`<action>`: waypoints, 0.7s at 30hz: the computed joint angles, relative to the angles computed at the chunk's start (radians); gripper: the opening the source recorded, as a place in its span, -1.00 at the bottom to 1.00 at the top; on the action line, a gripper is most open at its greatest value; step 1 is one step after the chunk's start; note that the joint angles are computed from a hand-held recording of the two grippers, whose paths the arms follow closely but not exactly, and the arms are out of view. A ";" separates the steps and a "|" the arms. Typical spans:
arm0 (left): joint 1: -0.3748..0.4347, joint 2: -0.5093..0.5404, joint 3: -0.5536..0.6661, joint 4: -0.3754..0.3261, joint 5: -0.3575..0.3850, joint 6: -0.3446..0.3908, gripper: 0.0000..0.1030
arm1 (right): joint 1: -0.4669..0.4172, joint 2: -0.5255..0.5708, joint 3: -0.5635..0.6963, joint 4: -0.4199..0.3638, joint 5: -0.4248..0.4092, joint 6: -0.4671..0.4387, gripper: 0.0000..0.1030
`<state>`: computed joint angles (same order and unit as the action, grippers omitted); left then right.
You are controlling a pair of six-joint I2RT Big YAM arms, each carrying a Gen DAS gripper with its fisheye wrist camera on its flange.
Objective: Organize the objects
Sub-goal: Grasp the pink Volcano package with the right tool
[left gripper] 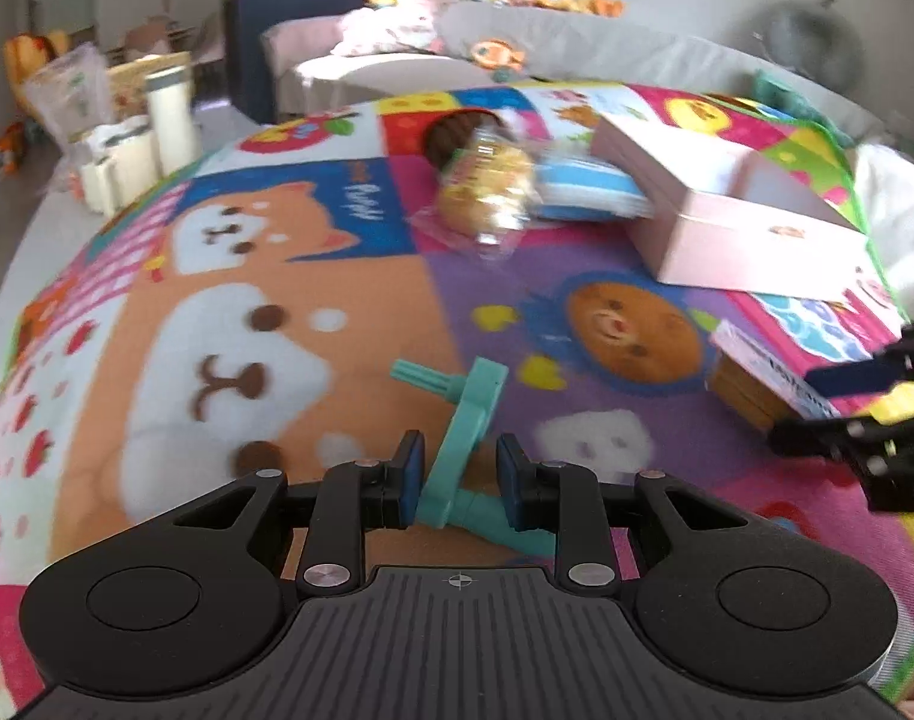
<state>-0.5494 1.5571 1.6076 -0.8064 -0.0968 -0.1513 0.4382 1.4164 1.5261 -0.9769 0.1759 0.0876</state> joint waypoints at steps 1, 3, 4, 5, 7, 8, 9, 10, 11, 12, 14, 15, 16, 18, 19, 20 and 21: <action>-0.011 0.006 0.008 -0.004 -0.001 0.012 -0.44 | -0.001 -0.026 -0.027 0.003 -0.006 0.014 -0.16; -0.027 0.015 0.018 -0.006 0.017 0.031 -0.44 | -0.003 -0.066 -0.066 0.009 -0.030 0.033 -0.07; -0.033 0.017 0.019 -0.006 0.036 0.039 -0.44 | -0.003 -0.082 -0.082 0.012 -0.049 0.038 0.02; -0.040 0.017 0.019 -0.007 0.052 0.047 -0.43 | -0.001 -0.100 -0.099 0.021 -0.060 0.034 0.10; -0.057 0.017 0.016 -0.003 0.055 0.072 -0.42 | 0.012 -0.123 -0.125 0.039 -0.050 0.001 0.19; -0.065 0.016 0.014 -0.002 0.043 0.081 -0.42 | 0.019 -0.132 -0.138 0.049 -0.033 -0.021 0.24; -0.073 0.016 0.012 0.000 0.025 0.086 -0.42 | 0.026 -0.141 -0.152 0.061 -0.009 -0.043 0.25; -0.075 0.017 0.012 0.002 0.019 0.085 -0.42 | 0.033 -0.147 -0.163 0.069 0.018 -0.063 0.25; -0.075 0.017 0.012 0.001 0.019 0.078 -0.43 | 0.037 -0.149 -0.170 0.075 0.039 -0.072 0.25; -0.073 0.019 0.014 0.000 0.024 0.070 -0.43 | 0.036 -0.149 -0.171 0.076 0.044 -0.073 0.25; -0.071 0.020 0.016 -0.001 0.028 0.062 -0.43 | 0.026 -0.148 -0.167 0.070 0.009 -0.049 0.25; -0.071 0.022 0.019 -0.003 0.028 0.064 -0.43 | 0.020 -0.148 -0.163 0.066 -0.030 -0.034 0.25; -0.070 0.022 0.019 -0.003 0.028 0.066 -0.43 | 0.010 -0.152 -0.161 0.067 -0.090 -0.022 0.28; -0.068 0.021 0.016 0.001 0.031 0.067 -0.43 | -0.006 -0.162 -0.164 0.081 -0.188 -0.011 0.27; -0.067 0.021 0.015 0.003 0.033 0.065 -0.43 | -0.005 -0.164 -0.163 0.092 -0.193 -0.010 0.26; -0.067 0.021 0.014 0.006 0.036 0.062 -0.43 | 0.002 -0.163 -0.163 0.103 -0.166 -0.015 0.26; -0.065 0.020 0.011 0.010 0.039 0.057 -0.43 | 0.010 -0.157 -0.159 0.111 -0.126 -0.021 0.26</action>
